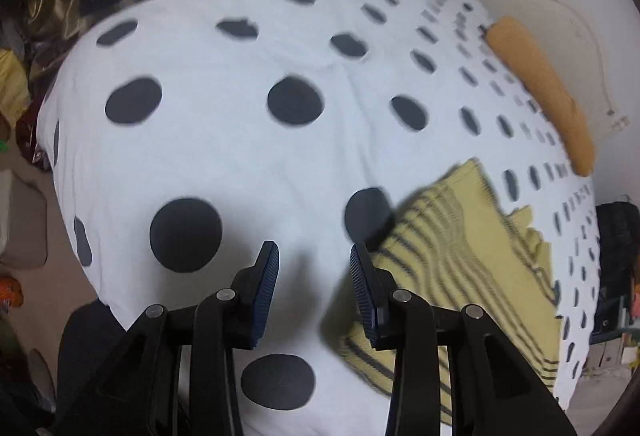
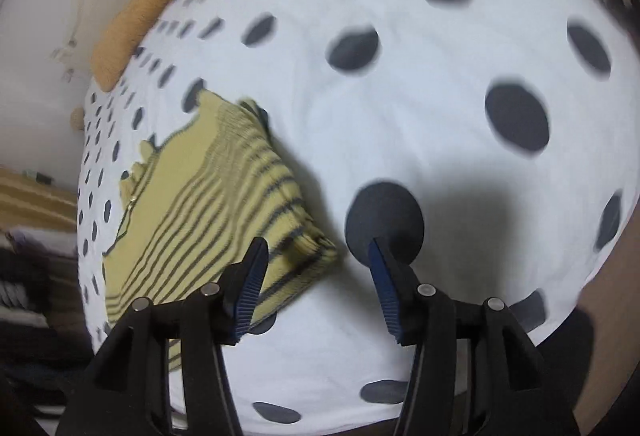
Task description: Fold large clothes
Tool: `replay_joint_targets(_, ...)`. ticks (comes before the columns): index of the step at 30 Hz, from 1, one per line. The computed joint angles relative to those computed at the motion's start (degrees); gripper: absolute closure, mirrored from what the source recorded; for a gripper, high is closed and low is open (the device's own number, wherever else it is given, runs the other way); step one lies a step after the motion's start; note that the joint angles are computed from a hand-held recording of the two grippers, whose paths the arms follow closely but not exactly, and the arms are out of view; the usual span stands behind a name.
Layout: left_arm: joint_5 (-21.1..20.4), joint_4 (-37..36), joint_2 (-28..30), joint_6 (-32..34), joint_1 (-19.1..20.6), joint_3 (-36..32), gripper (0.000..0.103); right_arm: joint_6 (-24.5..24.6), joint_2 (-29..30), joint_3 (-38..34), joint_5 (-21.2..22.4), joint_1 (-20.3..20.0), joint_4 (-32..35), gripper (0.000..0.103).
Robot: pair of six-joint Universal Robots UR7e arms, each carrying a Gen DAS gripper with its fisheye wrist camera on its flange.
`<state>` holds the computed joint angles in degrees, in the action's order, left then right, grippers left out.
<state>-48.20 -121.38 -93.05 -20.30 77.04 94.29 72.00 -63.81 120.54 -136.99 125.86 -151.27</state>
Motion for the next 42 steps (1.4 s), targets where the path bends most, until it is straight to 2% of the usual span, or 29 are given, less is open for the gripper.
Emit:
replay_joint_targets(1,-2.3,-0.8,-0.6,1.5,-0.7,0.5,0.066,-2.7,0.9,-1.4,-0.4,0.9,-0.5,0.050)
replay_joint_targets(3,-10.1,-0.5,-1.2,3.7,-1.3,1.6,0.064,-12.0,5.1,-4.6,2.3,1.6,-8.5,0.050)
replay_joint_targets(4,-15.8,0.6,-0.7,4.1,-1.1,1.9,0.063,-17.8,8.2,-6.5,6.3,1.3,-14.3,0.050)
replay_joint_targets(5,-19.1,1.0,-0.3,3.9,-1.1,2.7,0.063,-22.2,10.9,-7.8,10.7,0.5,-19.0,0.050)
replay_joint_targets(6,-20.5,1.7,0.3,3.0,-1.4,3.8,0.063,-24.9,13.6,-9.3,14.2,0.1,-22.3,0.053)
replay_joint_targets(8,-20.6,3.3,1.6,2.8,-0.9,5.5,0.064,-29.1,19.3,-12.5,22.4,-1.6,-27.0,0.072)
replay_joint_targets(9,-19.6,3.7,2.4,3.4,-0.8,6.4,0.064,-28.9,21.6,-14.3,25.1,-2.5,-26.1,0.072)
replay_joint_targets(11,-14.3,4.7,2.9,4.5,-0.5,8.8,0.072,-28.2,25.1,-16.6,26.2,-3.6,-22.7,0.075)
replay_joint_targets(12,-14.5,2.8,2.3,6.0,0.1,10.1,0.076,-27.2,25.8,-17.1,26.2,-4.0,-19.7,0.088)
replay_joint_targets(13,-16.0,2.0,2.2,6.4,1.0,10.0,0.082,-26.5,26.5,-17.0,25.1,-4.3,-18.1,0.094)
replay_joint_targets(14,-17.0,2.9,1.8,4.8,1.9,9.1,0.090,-25.9,26.4,-15.5,25.0,-4.7,-18.8,0.099)
replay_joint_targets(15,-16.4,4.3,1.5,2.2,2.2,8.2,0.102,-25.5,25.6,-13.2,26.3,-5.4,-21.4,0.103)
replay_joint_targets(17,-19.6,6.0,0.6,-1.0,4.6,5.7,0.102,-22.6,23.1,-9.9,27.1,-6.1,-20.8,0.103)
replay_joint_targets(19,-21.6,6.5,-0.4,-0.3,5.4,4.7,0.102,-21.0,20.6,-6.4,28.1,-6.0,-23.5,0.103)
replay_joint_targets(20,-21.1,6.4,-1.5,0.5,5.0,5.0,0.102,-21.4,19.7,-6.2,27.6,-5.7,-23.8,0.103)
replay_joint_targets(21,-20.1,6.4,-2.2,1.1,4.3,5.2,0.098,-22.5,19.4,-6.6,26.0,-4.5,-24.2,0.103)
replay_joint_targets(22,-19.3,6.2,-2.8,1.7,3.8,5.7,0.084,-24.1,19.3,-7.9,24.5,-3.7,-24.1,0.103)
replay_joint_targets(23,-19.3,6.6,-3.6,1.7,3.4,5.9,0.075,-25.6,19.7,-9.9,23.6,-3.3,-23.2,0.103)
replay_joint_targets(24,-19.4,7.2,-4.6,1.1,3.3,6.2,0.060,-26.8,20.5,-12.3,23.1,-2.8,-22.3,0.103)
replay_joint_targets(25,-19.8,7.3,-4.5,0.8,3.7,5.8,0.056,-28.5,21.7,-15.4,22.8,-2.9,-20.6,0.103)
replay_joint_targets(27,-20.4,7.8,-5.0,-0.4,4.6,6.2,0.055,-30.3,24.0,-20.2,23.0,-3.6,-17.3,0.102)
replay_joint_targets(29,-22.5,8.1,-5.4,-1.8,7.0,6.6,0.051,-30.7,26.9,-25.0,22.2,-4.5,-11.6,0.101)
replay_joint_targets(30,-23.6,7.2,-5.0,-3.0,7.9,7.0,0.045,-29.9,28.1,-27.1,21.0,-5.2,-6.4,0.101)
replay_joint_targets(32,-25.4,7.3,-4.9,-4.5,9.9,7.0,0.044,-27.7,29.4,-28.7,20.8,-6.9,0.2,0.103)
replay_joint_targets(35,-27.6,4.9,-4.8,-4.7,11.4,8.0,0.044,-24.4,28.6,-29.2,22.0,-7.2,1.0,0.103)
replay_joint_targets(38,-29.6,1.9,-4.1,-2.5,11.5,8.7,0.044,-28.3,28.7,-31.8,19.3,-4.6,1.5,0.100)
replay_joint_targets(40,-29.8,0.1,-3.3,-2.0,11.2,8.8,0.036,-29.4,28.3,-32.2,19.2,-3.4,0.5,0.100)
replay_joint_targets(41,-29.8,-1.0,-2.7,-1.6,11.1,8.7,0.034,-29.4,28.0,-31.8,19.5,-2.8,-0.7,0.098)
replay_joint_targets(42,-29.6,-1.8,-2.0,-1.5,11.0,8.6,0.033,-29.0,27.8,-31.7,19.8,-2.4,-1.3,0.091)
